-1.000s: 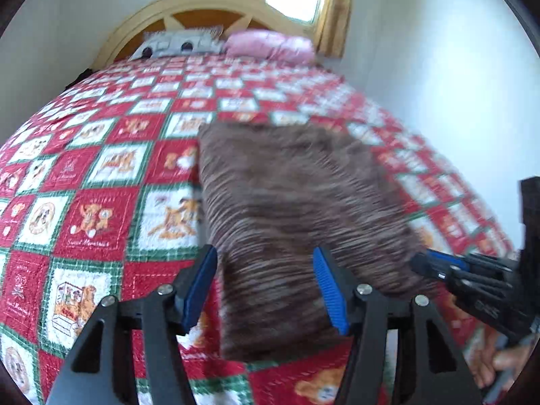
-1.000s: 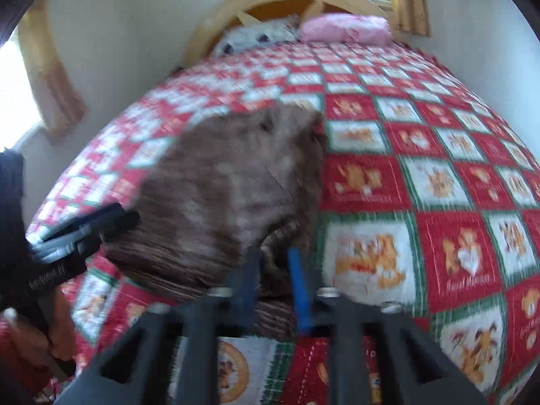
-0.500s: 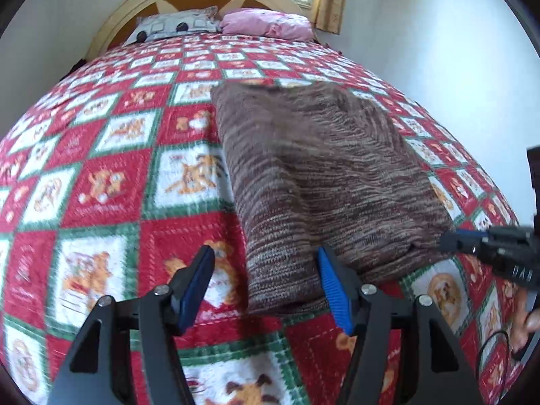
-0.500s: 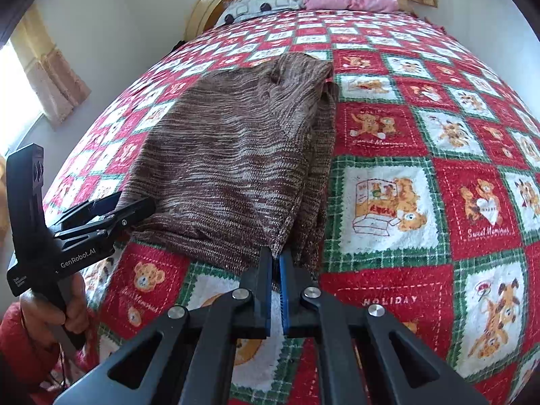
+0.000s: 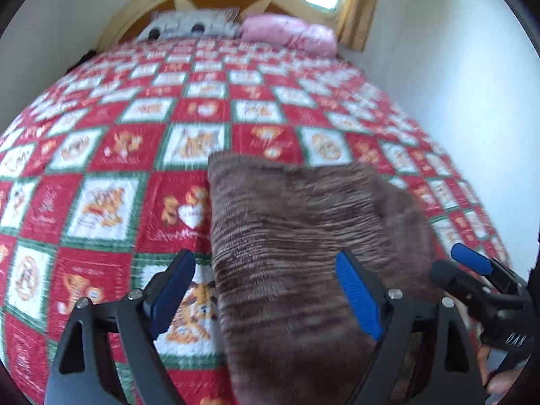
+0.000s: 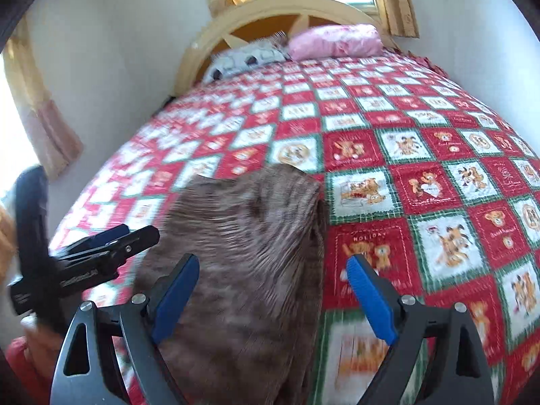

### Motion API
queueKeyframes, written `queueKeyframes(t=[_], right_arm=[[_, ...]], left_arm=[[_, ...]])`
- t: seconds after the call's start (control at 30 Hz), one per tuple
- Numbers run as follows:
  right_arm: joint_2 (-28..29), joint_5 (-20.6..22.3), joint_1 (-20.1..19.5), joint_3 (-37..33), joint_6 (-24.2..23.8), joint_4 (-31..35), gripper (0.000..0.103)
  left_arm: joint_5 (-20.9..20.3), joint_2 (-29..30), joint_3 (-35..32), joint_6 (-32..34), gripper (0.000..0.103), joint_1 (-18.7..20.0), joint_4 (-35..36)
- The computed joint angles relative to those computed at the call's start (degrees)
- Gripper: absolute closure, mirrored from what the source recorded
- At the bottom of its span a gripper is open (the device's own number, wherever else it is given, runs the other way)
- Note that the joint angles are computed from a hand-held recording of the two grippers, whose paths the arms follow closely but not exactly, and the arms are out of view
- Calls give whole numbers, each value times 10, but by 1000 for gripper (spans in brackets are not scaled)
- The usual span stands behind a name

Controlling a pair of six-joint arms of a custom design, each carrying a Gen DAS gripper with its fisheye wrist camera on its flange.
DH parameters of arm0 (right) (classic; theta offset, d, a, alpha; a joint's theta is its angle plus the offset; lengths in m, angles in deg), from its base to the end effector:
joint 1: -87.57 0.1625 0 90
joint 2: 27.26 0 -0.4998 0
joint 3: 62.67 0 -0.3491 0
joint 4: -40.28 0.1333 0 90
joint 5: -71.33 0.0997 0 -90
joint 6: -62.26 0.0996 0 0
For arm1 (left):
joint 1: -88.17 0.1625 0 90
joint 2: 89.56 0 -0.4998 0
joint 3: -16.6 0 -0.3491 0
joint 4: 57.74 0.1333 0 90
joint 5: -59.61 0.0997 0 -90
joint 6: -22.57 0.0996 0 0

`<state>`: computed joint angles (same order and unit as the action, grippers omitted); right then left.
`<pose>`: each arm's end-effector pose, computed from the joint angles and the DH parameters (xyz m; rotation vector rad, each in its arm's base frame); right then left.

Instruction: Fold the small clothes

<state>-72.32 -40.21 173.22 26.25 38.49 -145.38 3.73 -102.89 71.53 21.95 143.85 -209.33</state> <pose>0.0404 -0.7444 0.2954 0.1851 -2.3878 1.0131 -0.3339 -0.8246 0.0026 0.6181 2.5252 -0.6756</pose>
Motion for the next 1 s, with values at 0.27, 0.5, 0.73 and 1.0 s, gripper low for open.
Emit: queueKeyframes(t=[0.27,0.5,0.73,1.0], right_arm=[[31,18,-31,-4,-4,-28,38],[36,31,-29,1,-33,-40,55],[26,67,-39,2,-3,-11,55],[29,61,-35,6,-14,-26,62]], left_arm=[[6,12,35,12,11,8,-58],[-29,3,48,15,22,14,-68],[-16,12,38,35,29,9,-76],[-9,14,44,51,41,5,-93]])
